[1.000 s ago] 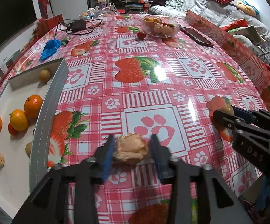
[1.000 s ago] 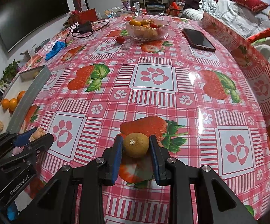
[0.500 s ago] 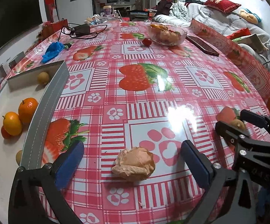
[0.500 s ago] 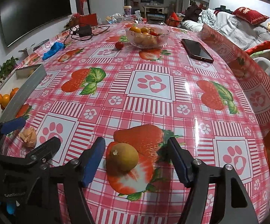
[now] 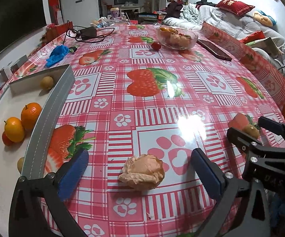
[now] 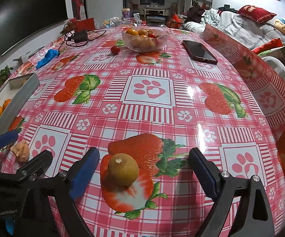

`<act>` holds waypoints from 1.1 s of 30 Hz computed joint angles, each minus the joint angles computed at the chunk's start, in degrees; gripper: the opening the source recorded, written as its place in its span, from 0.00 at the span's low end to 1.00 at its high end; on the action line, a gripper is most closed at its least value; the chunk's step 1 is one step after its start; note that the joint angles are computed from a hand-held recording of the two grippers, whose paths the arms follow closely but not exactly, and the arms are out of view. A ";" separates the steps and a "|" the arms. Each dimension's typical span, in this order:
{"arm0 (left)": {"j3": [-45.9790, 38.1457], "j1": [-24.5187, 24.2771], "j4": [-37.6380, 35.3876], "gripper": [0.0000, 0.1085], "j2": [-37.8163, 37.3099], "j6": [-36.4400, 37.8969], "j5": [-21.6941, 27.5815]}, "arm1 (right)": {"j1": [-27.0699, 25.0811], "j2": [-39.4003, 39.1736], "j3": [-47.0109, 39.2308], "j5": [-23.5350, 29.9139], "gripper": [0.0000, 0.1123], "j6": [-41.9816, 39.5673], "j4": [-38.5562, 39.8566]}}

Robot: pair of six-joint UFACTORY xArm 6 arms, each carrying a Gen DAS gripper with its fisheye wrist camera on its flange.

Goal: Organize fruits

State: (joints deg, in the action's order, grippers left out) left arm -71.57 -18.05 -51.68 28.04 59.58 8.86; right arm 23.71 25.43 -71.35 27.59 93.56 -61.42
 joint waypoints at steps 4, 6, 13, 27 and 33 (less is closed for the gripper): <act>-0.02 -0.01 -0.14 0.95 0.06 0.10 -0.07 | 0.00 0.01 -0.02 -0.01 0.83 0.00 -0.03; -0.03 0.00 -0.26 0.95 0.05 0.22 -0.05 | 0.00 -0.03 0.04 -0.02 0.83 0.00 -0.04; 0.04 -0.03 -0.43 0.95 0.02 0.37 -0.14 | 0.04 -0.01 -0.02 0.05 0.83 0.04 -0.04; -0.45 1.08 0.92 0.95 -0.23 -1.29 2.63 | -0.08 0.16 -0.25 -0.40 0.87 -1.39 0.96; -1.65 1.87 11.57 0.95 0.30 -10.95 5.39 | -0.04 0.25 -0.34 -0.36 0.87 -1.37 1.02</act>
